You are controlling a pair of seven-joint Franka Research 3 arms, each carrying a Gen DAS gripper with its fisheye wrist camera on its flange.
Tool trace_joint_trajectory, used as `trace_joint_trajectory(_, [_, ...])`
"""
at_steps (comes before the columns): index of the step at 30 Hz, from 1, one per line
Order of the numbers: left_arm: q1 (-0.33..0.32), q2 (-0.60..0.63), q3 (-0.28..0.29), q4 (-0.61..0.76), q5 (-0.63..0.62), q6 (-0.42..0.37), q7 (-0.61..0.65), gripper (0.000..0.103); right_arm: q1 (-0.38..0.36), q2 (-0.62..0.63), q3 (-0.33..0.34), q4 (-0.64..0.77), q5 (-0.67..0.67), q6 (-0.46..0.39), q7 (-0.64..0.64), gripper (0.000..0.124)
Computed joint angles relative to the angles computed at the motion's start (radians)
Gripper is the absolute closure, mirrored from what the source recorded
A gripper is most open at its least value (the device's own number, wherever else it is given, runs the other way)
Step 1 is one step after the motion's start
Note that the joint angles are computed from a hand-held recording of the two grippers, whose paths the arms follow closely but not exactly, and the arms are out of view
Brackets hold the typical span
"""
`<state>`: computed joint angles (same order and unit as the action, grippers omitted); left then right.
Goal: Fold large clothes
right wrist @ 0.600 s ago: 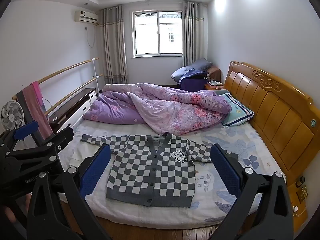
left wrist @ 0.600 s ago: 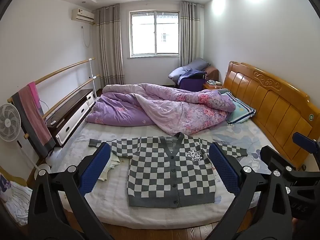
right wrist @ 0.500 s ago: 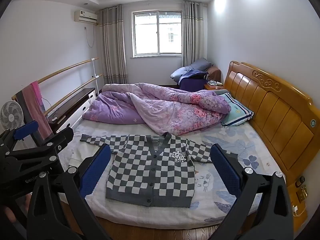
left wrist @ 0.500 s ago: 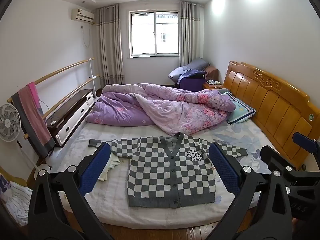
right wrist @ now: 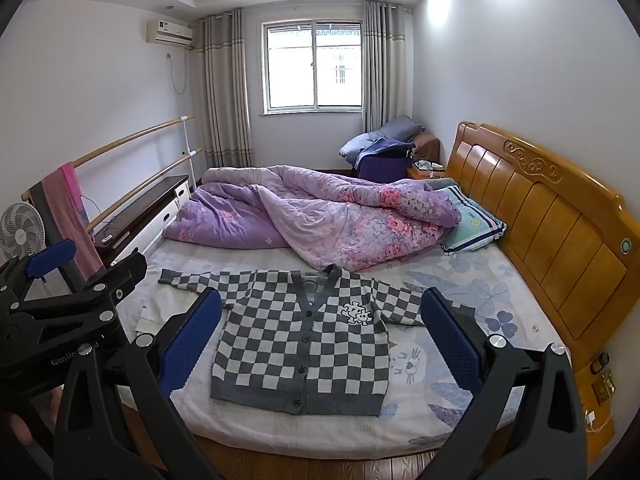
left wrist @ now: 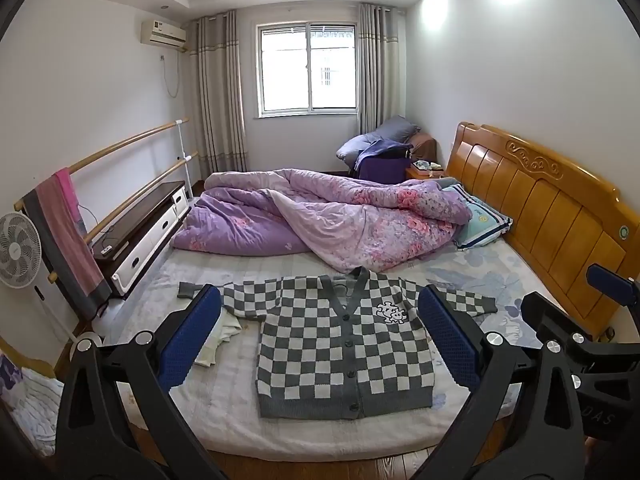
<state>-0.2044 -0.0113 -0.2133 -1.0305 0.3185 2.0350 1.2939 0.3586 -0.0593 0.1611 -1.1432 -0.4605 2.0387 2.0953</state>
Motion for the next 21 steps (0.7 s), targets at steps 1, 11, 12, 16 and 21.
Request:
trace_joint_trajectory(1, [0.0, 0.001, 0.0, 0.001, -0.001, -0.001, 0.001, 0.005, 0.0, 0.0, -0.001, -0.001, 0.0, 0.001, 0.0, 0.028])
trace_joint_trajectory(11, [-0.009, 0.026, 0.002, 0.04, 0.003, -0.015, 0.006, 0.005, -0.004, -0.014, 0.002, -0.019, 0.008, 0.004, 0.001, 0.028])
trace_joint_trajectory(12, [-0.008, 0.023, 0.003, 0.036, 0.001, -0.014, 0.006, 0.005, -0.005, -0.013, 0.003, -0.018, 0.007, 0.003, 0.0, 0.028])
trace_joint_trajectory(16, [-0.009, 0.02, 0.003, 0.029, 0.004, -0.01, 0.004, 0.005, -0.005, -0.008, 0.004, -0.011, 0.006, 0.0, 0.001, 0.028])
trace_joint_trajectory(21, [-0.01, 0.021, 0.003, 0.032, 0.004, -0.012, 0.005, 0.005, -0.003, -0.006, 0.003, -0.007, 0.006, -0.004, 0.002, 0.028])
